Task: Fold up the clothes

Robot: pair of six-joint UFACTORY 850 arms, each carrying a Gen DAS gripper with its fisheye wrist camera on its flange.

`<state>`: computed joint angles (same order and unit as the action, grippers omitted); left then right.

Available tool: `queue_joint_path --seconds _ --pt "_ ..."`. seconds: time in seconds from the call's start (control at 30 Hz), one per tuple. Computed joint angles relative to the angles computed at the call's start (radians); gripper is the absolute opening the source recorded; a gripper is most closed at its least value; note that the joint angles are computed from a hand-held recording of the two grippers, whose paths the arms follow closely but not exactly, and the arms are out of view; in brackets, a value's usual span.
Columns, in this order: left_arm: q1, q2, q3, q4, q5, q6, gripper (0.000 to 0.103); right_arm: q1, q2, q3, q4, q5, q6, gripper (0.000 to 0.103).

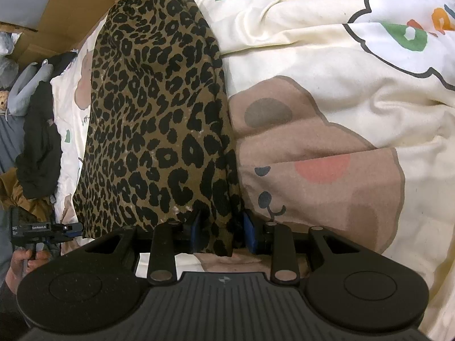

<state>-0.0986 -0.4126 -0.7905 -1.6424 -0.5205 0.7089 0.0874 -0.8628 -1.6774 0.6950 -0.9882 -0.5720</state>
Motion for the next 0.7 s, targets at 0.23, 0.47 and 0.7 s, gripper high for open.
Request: queue_joint_path --seconds 0.23,0.47,0.7 --pt "-0.004 -0.023 -0.017 -0.017 -0.013 0.025 0.049 -0.005 0.001 0.005 0.014 -0.001 -0.009 0.037" --pt "0.008 -0.035 0.003 -0.158 -0.103 0.17 0.051 -0.005 0.001 0.009 0.019 0.004 -0.018 0.037" --pt "0.037 0.001 0.051 -0.282 -0.17 0.298 0.05 -0.007 0.002 0.011 0.024 0.002 -0.022 0.037"
